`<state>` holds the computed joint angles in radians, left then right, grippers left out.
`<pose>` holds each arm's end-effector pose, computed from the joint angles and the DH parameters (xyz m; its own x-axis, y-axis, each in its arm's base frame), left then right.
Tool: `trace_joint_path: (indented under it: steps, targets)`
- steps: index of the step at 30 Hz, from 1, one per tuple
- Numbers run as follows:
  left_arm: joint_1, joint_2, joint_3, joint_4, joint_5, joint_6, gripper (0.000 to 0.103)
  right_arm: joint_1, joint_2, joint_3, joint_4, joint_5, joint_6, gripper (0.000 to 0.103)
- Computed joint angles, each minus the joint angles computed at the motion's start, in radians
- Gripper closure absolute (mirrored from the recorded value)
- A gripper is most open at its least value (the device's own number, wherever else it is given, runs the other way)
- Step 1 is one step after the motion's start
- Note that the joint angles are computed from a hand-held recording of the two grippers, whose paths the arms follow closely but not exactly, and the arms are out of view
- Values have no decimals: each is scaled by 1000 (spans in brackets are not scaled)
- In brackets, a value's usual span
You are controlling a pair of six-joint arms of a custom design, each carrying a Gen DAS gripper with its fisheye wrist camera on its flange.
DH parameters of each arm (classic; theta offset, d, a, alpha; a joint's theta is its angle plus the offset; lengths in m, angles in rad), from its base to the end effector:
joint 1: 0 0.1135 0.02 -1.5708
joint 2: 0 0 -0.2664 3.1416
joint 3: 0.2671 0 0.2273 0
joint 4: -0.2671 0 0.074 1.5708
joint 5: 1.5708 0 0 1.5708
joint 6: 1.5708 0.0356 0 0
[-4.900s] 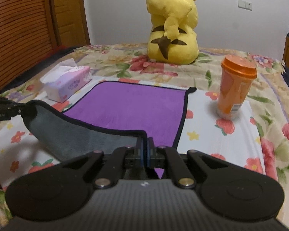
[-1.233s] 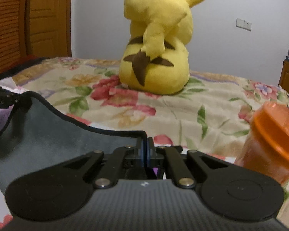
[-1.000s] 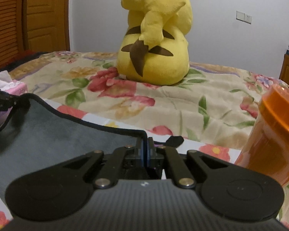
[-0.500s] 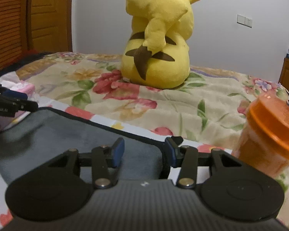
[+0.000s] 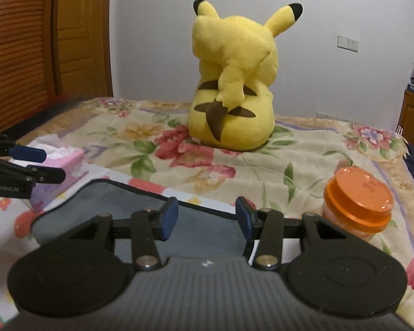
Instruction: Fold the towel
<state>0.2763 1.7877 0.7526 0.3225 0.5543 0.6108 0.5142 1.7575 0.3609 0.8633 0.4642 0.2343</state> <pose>0.3127 0.0692 0.1476 -0.4285 0.3854 -0.8172 0.4846 0.8614 0.1521 0.2322 0.1129 0.1159 -0.4547 -0.0184 -0.8904 0.0015 0.9998 -0.0215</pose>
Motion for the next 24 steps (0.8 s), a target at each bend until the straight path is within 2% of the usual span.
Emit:
trace_joint_path:
  steps: [13, 22, 24]
  targets:
    - [59, -278, -29, -221, 78, 34, 39, 119, -298, -13, -284, 114, 61, 56]
    - [157, -455, -27, -423, 175, 104, 32, 249, -475, 7, -507, 239, 143, 56]
    - [184, -485, -22, -467, 201, 118, 27, 283, -511, 15, -564, 277, 168, 55]
